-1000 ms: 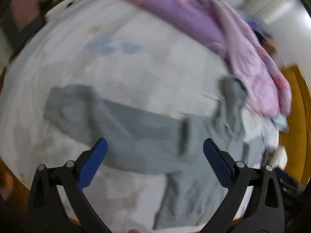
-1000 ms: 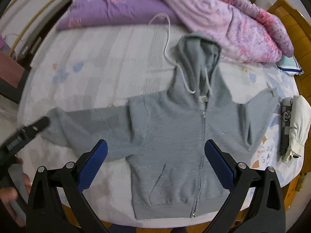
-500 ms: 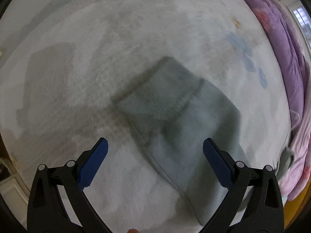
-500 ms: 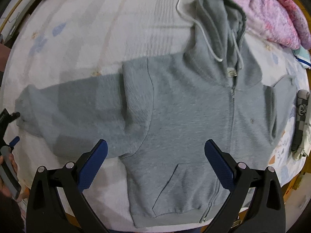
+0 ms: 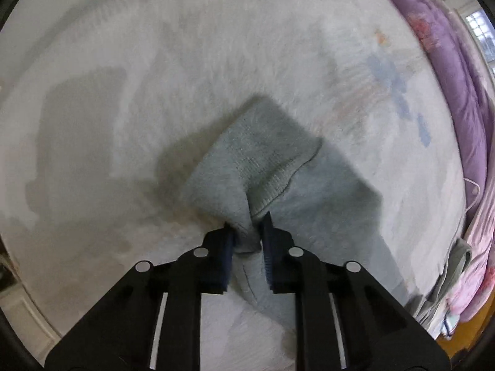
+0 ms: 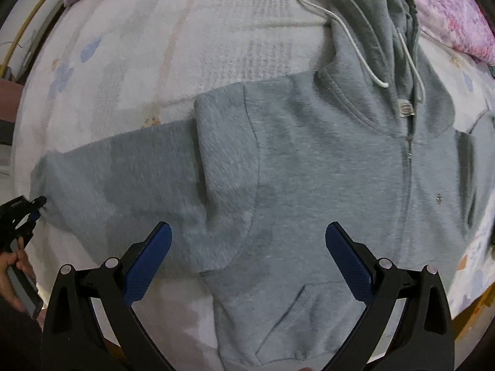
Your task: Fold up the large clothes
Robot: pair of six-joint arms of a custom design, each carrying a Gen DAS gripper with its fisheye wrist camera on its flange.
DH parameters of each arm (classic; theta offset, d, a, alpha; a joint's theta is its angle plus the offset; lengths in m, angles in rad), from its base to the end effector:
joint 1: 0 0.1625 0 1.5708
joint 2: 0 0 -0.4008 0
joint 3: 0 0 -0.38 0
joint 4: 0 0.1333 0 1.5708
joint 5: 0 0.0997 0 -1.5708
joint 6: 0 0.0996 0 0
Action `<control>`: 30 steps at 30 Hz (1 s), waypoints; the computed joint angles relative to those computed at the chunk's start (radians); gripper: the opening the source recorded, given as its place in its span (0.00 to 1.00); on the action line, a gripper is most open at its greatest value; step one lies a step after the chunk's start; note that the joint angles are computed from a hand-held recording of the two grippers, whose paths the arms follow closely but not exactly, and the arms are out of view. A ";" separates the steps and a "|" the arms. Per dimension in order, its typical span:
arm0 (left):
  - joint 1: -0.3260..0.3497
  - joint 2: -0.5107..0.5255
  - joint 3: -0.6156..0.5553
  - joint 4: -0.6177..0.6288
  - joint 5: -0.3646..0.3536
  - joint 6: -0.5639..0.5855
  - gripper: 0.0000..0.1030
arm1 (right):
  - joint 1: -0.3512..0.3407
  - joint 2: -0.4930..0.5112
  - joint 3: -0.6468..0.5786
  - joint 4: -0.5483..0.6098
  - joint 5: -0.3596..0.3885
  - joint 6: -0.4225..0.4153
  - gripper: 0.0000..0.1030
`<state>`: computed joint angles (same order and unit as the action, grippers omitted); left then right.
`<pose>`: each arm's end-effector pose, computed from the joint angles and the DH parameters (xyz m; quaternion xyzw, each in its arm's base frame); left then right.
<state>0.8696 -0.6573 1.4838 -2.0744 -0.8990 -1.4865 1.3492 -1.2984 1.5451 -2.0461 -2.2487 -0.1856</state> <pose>-0.2666 -0.6185 0.0223 -0.3076 0.8812 -0.2194 0.2842 -0.0608 -0.5921 0.4028 -0.0548 -0.9361 0.0385 0.3453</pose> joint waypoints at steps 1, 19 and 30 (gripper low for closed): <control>-0.009 -0.017 0.007 0.020 0.020 -0.014 0.15 | -0.002 0.001 0.003 -0.008 0.013 -0.016 0.81; -0.178 -0.163 0.079 0.258 0.114 -0.116 0.15 | -0.096 0.079 0.014 0.053 0.259 -0.111 0.00; -0.349 0.285 -0.451 0.101 0.145 0.201 0.15 | -0.260 -0.097 -0.151 0.190 0.405 -0.206 0.01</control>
